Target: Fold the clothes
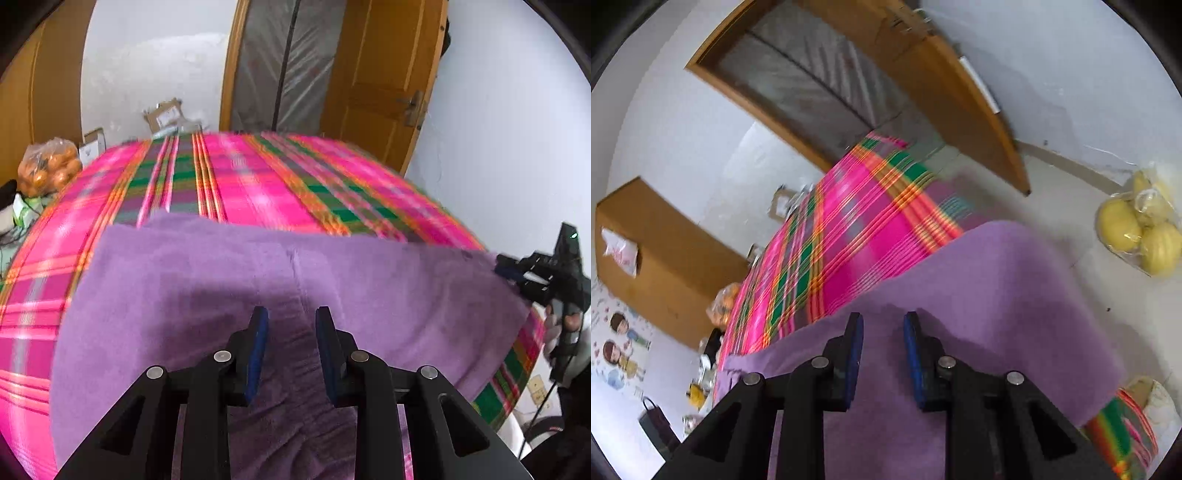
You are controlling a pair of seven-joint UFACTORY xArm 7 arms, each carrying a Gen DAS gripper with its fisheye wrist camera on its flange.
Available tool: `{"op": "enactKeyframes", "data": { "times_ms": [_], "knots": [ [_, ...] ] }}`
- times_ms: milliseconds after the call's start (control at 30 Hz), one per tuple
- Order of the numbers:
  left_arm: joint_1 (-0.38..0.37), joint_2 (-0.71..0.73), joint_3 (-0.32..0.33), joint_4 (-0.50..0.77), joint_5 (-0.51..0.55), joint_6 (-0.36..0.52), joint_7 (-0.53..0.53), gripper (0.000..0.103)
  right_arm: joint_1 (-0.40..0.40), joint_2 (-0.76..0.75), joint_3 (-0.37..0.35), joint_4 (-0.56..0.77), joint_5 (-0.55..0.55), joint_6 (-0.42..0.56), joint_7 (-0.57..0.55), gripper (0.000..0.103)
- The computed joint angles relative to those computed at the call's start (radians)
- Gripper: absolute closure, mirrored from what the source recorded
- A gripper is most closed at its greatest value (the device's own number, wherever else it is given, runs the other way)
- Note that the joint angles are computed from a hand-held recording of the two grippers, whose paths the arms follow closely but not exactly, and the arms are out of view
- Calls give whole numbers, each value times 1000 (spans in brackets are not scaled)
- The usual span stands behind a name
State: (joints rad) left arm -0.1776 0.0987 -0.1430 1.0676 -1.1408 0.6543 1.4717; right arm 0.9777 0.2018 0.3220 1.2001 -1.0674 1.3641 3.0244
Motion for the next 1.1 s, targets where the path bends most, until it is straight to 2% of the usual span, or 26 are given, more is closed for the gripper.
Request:
{"op": "enactKeyframes", "data": {
  "times_ms": [133,233,300,467,600,767,900,1000,1033,1100],
  "knots": [
    [-8,-1,-4,-4,17,-25,-8,75,-15,-11,-5,-4,8,-18,-35,77],
    [-11,3,-7,7,29,-30,-13,75,-55,-33,-15,-24,29,-84,-103,77],
    [-18,9,-12,12,45,-49,-26,75,-76,-55,-17,-53,38,-107,-100,82],
    [-29,10,-27,-5,19,-109,6,73,-97,-84,5,-78,70,-61,-76,83],
    [-31,10,-27,-6,17,-114,6,72,-93,-78,19,-63,90,-15,-73,79],
    [-30,7,-26,-7,13,-110,7,72,-71,-47,21,-24,21,-4,-89,78],
    [-19,-4,-17,-1,-4,-64,-10,72,-55,-9,9,15,-15,-37,-148,78],
    [-16,-10,-10,-4,-13,-32,12,72,-44,-11,0,-4,12,-56,-112,78],
    [-18,-7,-9,-4,3,-26,6,72,-36,-20,1,-25,14,-52,-68,82],
    [-20,-6,-10,-8,0,-30,12,72,-17,-23,10,-30,23,-8,-10,82]
  ]
}}
